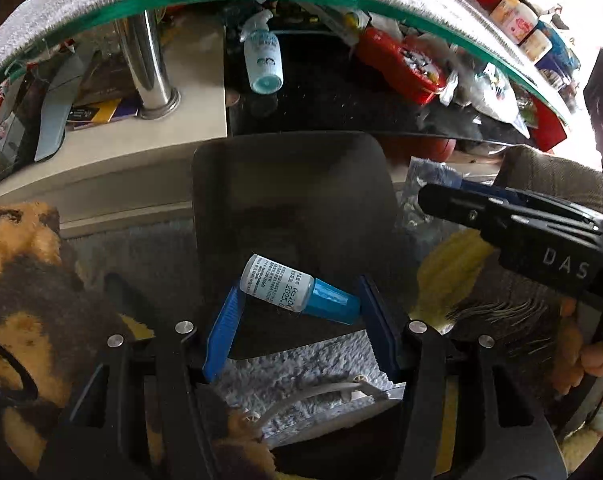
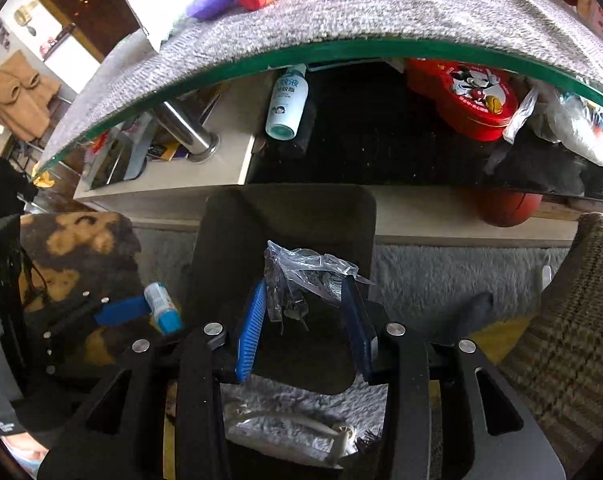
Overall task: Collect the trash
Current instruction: 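Lower both tools into the black bin under the table and open them, then raise both tools back over the trash pile on the table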
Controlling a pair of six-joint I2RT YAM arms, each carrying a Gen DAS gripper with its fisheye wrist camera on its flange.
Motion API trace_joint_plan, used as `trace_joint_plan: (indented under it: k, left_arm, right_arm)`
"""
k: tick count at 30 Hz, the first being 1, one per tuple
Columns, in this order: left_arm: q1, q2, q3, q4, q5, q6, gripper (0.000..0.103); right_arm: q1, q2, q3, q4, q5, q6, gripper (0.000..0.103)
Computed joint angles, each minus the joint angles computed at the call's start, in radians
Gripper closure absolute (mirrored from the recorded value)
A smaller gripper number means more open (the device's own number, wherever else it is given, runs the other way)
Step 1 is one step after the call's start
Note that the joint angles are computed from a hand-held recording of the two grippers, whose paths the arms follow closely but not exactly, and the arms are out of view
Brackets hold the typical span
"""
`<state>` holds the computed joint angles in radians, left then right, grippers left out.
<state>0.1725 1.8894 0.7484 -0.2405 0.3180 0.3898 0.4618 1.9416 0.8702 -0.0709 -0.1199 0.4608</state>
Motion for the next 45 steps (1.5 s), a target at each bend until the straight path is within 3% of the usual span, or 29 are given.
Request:
trace_joint_plan:
  k: [4,5,6,8,13,18,25,31,45]
  left_arm:
    - [-0.009,-0.005,-0.004,0.013,-0.004,-0.005,0.048]
    - [-0.01,-0.006,-0.005,0.014,-0.004,-0.007,0.048]
    - [-0.013,-0.007,-0.003,0.012,-0.006,-0.011,0.043]
    - [-0.014,-0.01,-0.002,0.012,-0.008,-0.015,0.033]
    - [0.0,-0.016,0.014,-0.009,-0.005,-0.024,0.023]
    - [0.019,-0.067,0.028,-0.044,0.026,-0.029,0.014]
    - [0.04,-0.179,0.065,-0.096,0.054,-0.031,0.011]
    - [0.047,-0.227,0.127,-0.127,0.049,-0.015,0.011]
    - [0.032,-0.108,0.437,-0.191,0.019,-0.047,0.009]
  right_arm:
    - [-0.003,0.017,0.018,-0.006,-0.011,-0.017,0.058]
    - [-0.006,0.018,0.021,-0.009,-0.012,-0.02,0.051]
    - [-0.006,0.019,0.024,-0.011,-0.009,-0.02,0.043]
    - [-0.01,0.013,0.022,-0.011,-0.005,-0.021,0.039]
    - [-0.038,-0.029,0.002,-0.008,-0.006,-0.013,0.038]
    - [-0.068,-0.12,-0.025,-0.013,0.028,-0.016,0.029]
    - [-0.114,-0.247,-0.009,-0.061,0.059,-0.046,0.027]
    - [-0.128,-0.269,0.066,-0.115,0.092,-0.081,0.027]
    - [-0.16,-0.042,0.43,-0.232,0.122,-0.146,0.027]
